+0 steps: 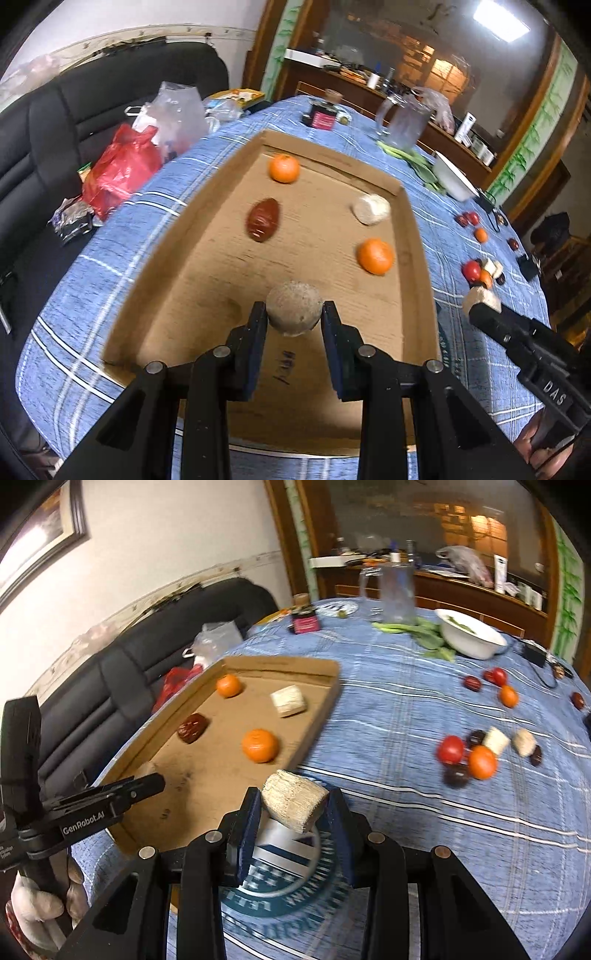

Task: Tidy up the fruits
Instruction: 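Carry the brown ball with the left tool while the right tool carries the yam chunk over the box, then open the left tool to drop the ball while the right tool releases the yam chunk in the box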

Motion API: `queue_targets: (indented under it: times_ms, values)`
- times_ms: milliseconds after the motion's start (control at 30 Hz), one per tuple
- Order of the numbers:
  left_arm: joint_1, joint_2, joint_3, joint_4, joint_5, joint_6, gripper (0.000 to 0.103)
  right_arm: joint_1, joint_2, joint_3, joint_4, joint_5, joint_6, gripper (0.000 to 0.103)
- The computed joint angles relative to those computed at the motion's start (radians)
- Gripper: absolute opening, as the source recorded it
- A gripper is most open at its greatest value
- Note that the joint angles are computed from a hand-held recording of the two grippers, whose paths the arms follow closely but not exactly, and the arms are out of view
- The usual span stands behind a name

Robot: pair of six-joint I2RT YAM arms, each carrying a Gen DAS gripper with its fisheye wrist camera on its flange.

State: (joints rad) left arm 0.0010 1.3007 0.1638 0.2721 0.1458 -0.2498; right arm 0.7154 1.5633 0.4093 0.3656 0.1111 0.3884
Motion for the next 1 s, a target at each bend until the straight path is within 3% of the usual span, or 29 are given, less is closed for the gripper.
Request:
queue_targets:
  times_ms: [267,533,867,1000]
  values:
    - [0.105,0.114,0.082,-0.011,0.036,0.060,0.029,0.011,0.140,0.139,-0.032,-0.069,0.010,0.041]
    - [0.093,0.298,0.242,-0.063,-0.034,0.118,0.029,0.016,0.283,0.285,-0.089,-0.114,0.007,0.041]
    - [0.043,0.413,0.364,-0.118,-0.126,0.139,0.029,0.038,0.394,0.397,-0.121,-0.090,-0.004,0.041]
    - [0.027,0.439,0.390,-0.120,-0.158,0.141,0.029,0.058,0.411,0.421,-0.137,-0.033,-0.025,0.041]
